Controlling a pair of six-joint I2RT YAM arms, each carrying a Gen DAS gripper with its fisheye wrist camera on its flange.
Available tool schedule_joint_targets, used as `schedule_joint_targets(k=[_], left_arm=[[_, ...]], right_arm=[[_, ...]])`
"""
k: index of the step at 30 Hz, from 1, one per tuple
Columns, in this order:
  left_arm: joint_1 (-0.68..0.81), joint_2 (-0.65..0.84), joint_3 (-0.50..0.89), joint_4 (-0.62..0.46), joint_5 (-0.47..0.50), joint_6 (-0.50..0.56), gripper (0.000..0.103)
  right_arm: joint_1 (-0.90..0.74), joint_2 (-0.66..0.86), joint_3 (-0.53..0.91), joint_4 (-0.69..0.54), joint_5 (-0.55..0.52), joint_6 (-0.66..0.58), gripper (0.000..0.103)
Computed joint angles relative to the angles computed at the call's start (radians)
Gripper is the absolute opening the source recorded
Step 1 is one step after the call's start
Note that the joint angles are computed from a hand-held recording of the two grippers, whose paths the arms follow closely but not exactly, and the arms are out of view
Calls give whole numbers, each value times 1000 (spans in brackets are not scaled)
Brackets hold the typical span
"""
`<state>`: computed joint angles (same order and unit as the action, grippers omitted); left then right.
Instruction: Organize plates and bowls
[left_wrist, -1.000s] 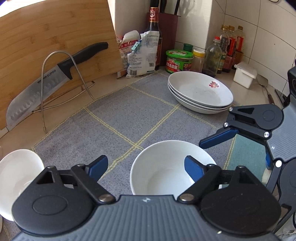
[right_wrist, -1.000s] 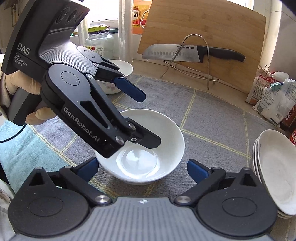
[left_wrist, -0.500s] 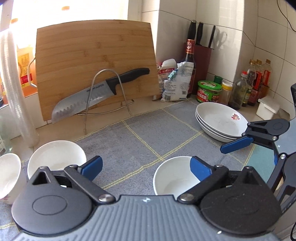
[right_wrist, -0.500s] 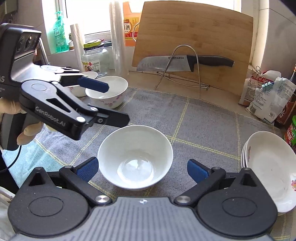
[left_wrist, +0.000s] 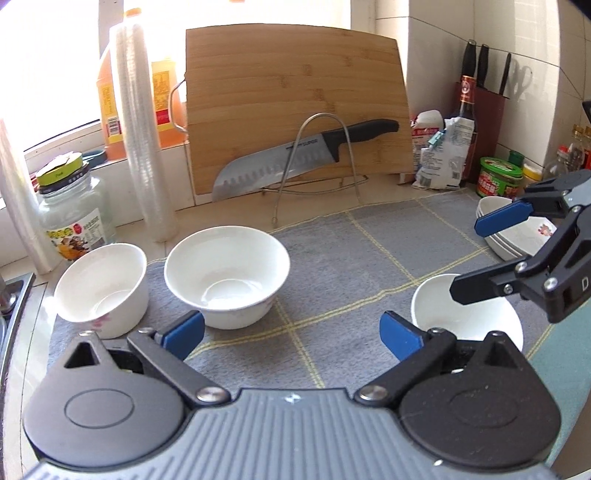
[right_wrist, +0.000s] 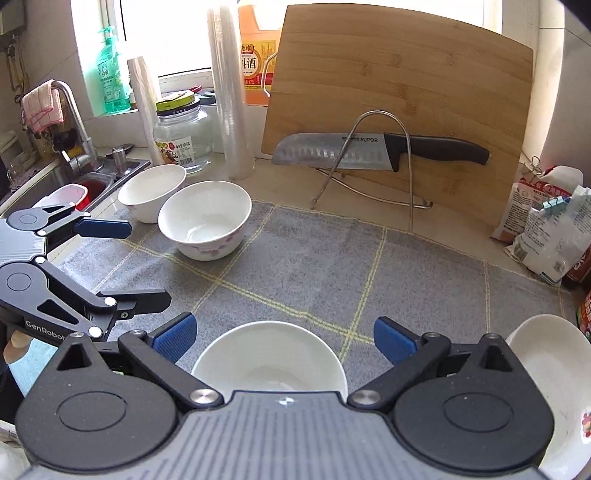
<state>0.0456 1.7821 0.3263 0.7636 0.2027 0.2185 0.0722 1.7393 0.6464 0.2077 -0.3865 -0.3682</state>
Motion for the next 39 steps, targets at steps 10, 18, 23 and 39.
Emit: schedule_joint_targets(k=[10, 18, 23, 39], left_arm=[[93, 151, 39, 83, -29, 51, 101], [97, 281, 134, 102, -13, 83, 101], [76, 333, 186, 115, -22, 96, 101], [54, 402, 302, 76, -44, 126, 99]], right_arm=[[84, 103, 169, -100, 29, 33, 103], [128, 218, 338, -168, 7, 76, 103], [167, 296, 448, -215, 22, 81, 103], [228, 537, 776, -379, 7, 74, 91]])
